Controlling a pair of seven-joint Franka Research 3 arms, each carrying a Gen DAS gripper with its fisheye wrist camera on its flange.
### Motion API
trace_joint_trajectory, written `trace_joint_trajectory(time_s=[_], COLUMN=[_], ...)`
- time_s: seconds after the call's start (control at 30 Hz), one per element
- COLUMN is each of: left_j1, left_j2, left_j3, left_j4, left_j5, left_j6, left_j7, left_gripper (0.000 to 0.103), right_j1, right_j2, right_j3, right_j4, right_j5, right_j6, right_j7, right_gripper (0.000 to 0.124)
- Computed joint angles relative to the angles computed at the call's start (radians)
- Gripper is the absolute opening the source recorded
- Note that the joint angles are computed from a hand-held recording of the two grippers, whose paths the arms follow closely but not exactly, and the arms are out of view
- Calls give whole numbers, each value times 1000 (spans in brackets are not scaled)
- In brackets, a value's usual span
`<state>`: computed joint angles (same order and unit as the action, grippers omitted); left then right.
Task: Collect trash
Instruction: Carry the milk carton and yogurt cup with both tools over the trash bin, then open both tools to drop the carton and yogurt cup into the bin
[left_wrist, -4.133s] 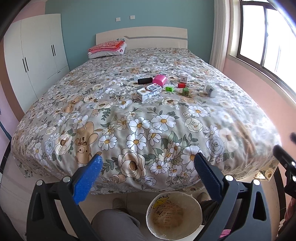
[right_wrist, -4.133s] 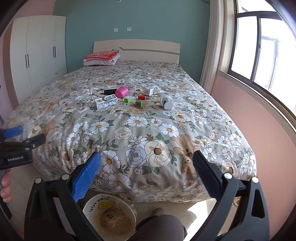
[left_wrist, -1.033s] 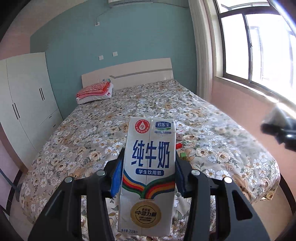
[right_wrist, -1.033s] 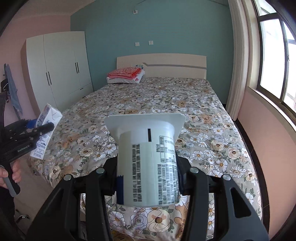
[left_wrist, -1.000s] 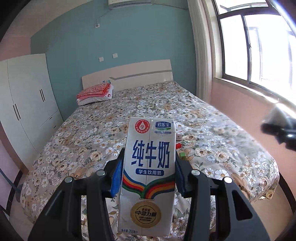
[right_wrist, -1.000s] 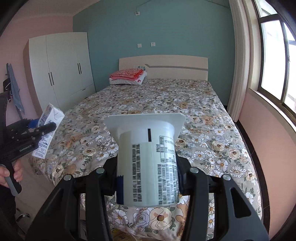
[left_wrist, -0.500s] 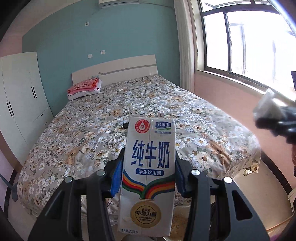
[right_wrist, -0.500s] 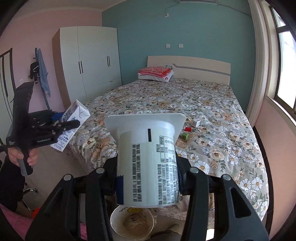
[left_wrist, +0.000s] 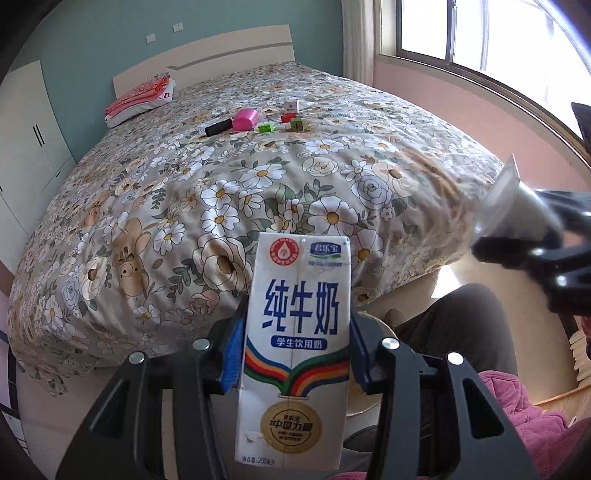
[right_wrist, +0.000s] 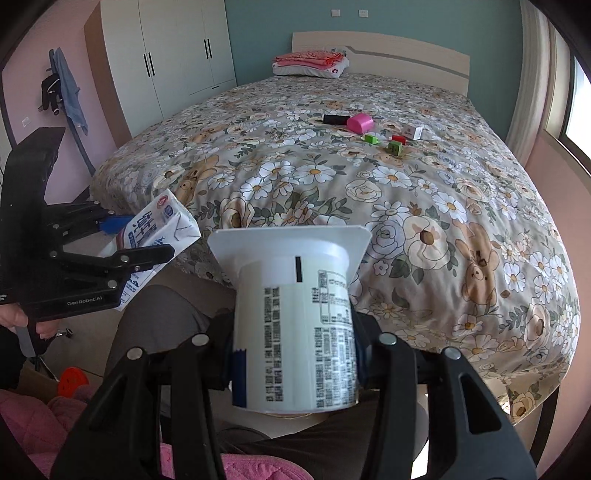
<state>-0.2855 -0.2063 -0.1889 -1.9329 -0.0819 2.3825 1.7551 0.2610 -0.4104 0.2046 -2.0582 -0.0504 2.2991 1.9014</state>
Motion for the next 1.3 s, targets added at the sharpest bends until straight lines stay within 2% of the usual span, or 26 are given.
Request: trace_joint_trajectory(time_s=[0.23, 0.6, 0.87, 1.07, 1.3], left_j1=[-1, -2, 14, 14, 24], left_j2=[45, 195, 354, 463, 542], left_j3=[-18, -49, -66, -72, -77], left_j4=[-78, -72, 20, 101, 163], left_j5=[22, 54, 26, 74, 82], left_j6=[-28, -92, -168, -202, -262], left_j7=[-51, -93, -109, -180, -224], left_gripper=[49, 49, 49, 50, 50], right_j1=[39, 85, 95, 102, 106], right_j2=[33, 176, 333, 484, 572], right_j3=[0, -37, -70, -89, -107], right_j4=[-101, -165, -134, -51, 1], right_j5=[51, 142, 198, 207, 224], right_j6=[-2, -18, -42, -80, -107], right_j7=[9, -17, -36, -20, -16], right_gripper=[48, 48, 48, 48, 48])
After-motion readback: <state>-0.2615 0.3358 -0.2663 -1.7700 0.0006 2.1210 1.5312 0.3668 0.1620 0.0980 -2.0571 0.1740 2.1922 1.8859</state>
